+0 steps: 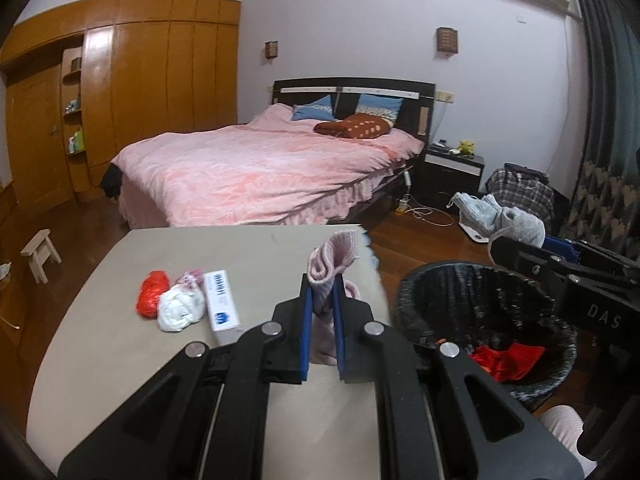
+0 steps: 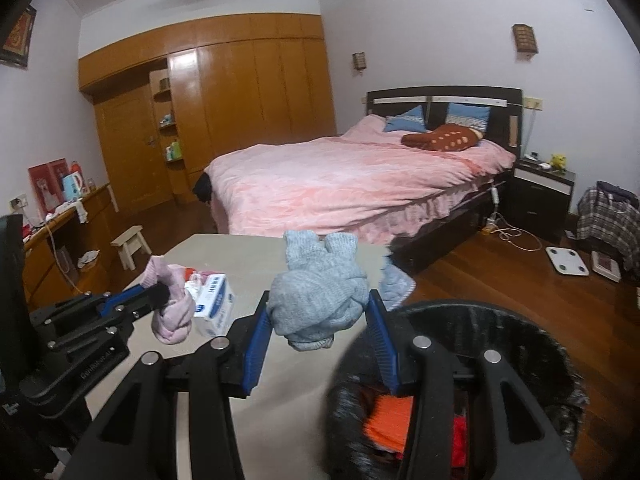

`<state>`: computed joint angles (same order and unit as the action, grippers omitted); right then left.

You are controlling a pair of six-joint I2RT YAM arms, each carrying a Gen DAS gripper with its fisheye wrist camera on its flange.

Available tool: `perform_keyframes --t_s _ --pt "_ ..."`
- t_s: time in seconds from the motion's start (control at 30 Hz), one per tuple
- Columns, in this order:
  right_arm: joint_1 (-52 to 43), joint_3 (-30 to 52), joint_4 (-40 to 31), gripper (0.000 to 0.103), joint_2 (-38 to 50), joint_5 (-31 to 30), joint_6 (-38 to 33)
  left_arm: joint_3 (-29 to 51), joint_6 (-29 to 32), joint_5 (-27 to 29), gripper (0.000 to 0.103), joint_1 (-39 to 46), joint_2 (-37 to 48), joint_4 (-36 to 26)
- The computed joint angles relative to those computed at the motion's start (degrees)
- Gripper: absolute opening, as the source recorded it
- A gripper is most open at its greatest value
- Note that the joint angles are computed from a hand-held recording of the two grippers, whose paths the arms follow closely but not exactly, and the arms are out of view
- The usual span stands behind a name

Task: Collect trash
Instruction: 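Carry both socks over the trash bin and open both tools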

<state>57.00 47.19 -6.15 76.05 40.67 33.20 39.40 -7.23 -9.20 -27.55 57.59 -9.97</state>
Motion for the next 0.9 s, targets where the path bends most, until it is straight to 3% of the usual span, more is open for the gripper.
perform_keyframes --t_s 0.33,0.9 --pt "0.17 -6.70 -9.82 0.046 -11.45 5.63 6.16 3.60 -1.87 -4.49 0.009 -12.76 5.25 3.08" --pt "-1.81 -12.93 -19.63 0.046 -23.36 9.29 11.35 9.10 -1.76 -4.80 0.009 -21.62 15.75 8.68"
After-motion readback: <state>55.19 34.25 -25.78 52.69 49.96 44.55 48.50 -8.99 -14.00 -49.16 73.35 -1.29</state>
